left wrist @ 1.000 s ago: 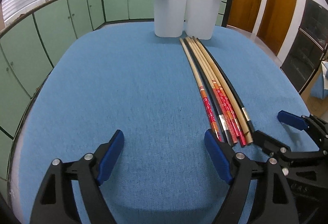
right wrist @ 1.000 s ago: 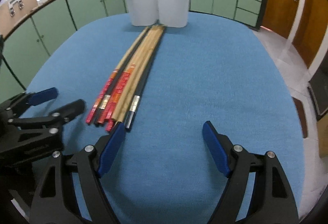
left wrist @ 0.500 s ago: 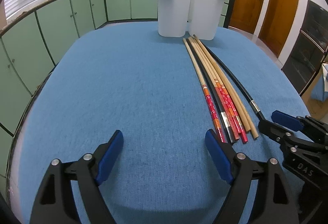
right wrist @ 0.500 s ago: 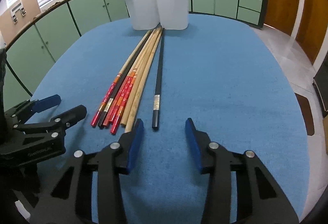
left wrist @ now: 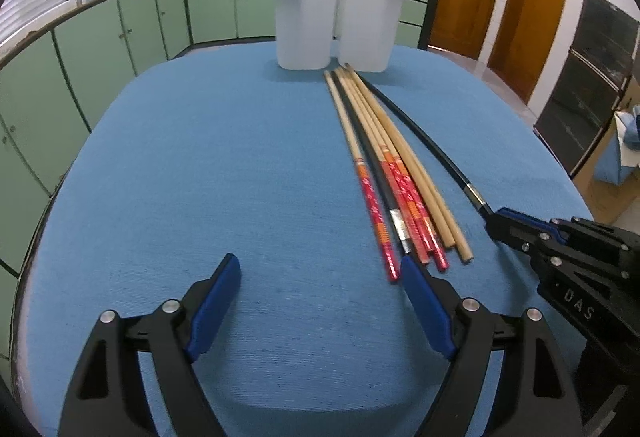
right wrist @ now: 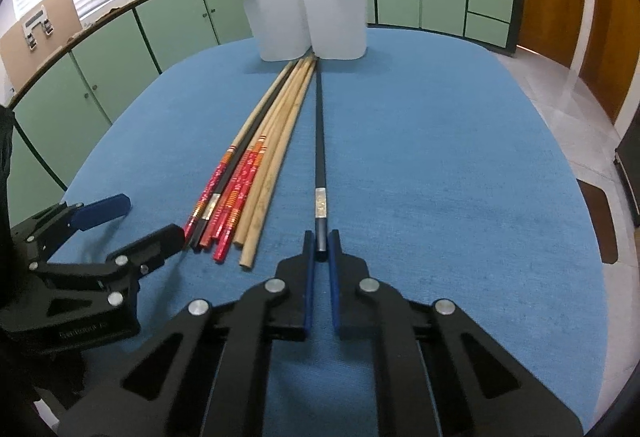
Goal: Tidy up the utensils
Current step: 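Grasp a black chopstick from the bundle with the right tool, then grasp a red-patterned chopstick with the left tool while the right tool holds the black one, then carry both chopsticks over the white holder and release them into it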
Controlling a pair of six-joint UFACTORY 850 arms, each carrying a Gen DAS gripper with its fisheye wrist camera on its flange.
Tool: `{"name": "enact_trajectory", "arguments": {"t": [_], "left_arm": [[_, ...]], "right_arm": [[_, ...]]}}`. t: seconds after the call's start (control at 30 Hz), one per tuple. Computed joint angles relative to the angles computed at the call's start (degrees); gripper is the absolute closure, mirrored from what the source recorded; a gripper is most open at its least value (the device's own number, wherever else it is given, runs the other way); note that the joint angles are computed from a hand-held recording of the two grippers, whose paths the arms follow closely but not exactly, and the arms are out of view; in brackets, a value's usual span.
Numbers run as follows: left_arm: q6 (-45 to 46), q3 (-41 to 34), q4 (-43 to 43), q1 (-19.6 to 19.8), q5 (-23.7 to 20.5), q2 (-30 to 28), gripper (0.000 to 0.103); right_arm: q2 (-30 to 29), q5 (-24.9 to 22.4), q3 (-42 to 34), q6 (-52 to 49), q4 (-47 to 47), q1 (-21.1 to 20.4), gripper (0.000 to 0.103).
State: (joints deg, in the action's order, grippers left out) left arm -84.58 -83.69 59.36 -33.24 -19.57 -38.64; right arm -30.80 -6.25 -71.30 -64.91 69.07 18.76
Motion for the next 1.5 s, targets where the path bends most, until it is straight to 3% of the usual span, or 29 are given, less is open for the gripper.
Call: {"name": "enact_trajectory", "arguments": {"t": [0.13, 0.27, 0.53, 0.73, 0.8, 0.93, 1.2, 1.5], "left_arm": [[4.6, -1.9, -3.4, -0.5, -2.6, -1.2, 0.022], [1.5, -1.9, -2.5, -0.4, -5.4, -1.2, 0.021], [0.6, -1.5, -1.5, 0.1, -4.4, -0.9, 0.028], [0.9, -1.8, -0.8, 0.2, -2.1, -1.1, 0.056], [0.3, -1.6, 0.0, 0.3, -1.1, -0.9, 0.076], [0.9, -1.7, 0.1, 0.1, -0.4, -1.0, 0.096], [-2.3, -0.1, 2.3, 0.3, 0.6, 0.6, 0.097], [-13.7, 3.2, 15.4, -0.4, -1.0, 6.1, 0.097]], "right_arm": [[0.2, 0.1, 0.2, -0.2, 0.2, -0.1, 0.097], [0.2, 0.1, 0.2, -0.2, 0.1, 0.0, 0.097], [-0.1, -0.2, -0.2, 1.8, -1.9, -0.1, 0.096], [-0.7, -1.9, -1.1, 1.6, -1.3, -0.7, 0.096], [-0.8, -2.6, -1.1, -0.4, 0.8, -1.0, 0.097], [-0.7, -3.4, -0.9, -3.8, 4.6, -1.4, 0.097], [0.7, -2.4, 0.5, -13.4, 13.2, -1.4, 0.097], [4.7, -3.2, 2.4, -34.3, 33.6, -1.9, 0.097]]}}
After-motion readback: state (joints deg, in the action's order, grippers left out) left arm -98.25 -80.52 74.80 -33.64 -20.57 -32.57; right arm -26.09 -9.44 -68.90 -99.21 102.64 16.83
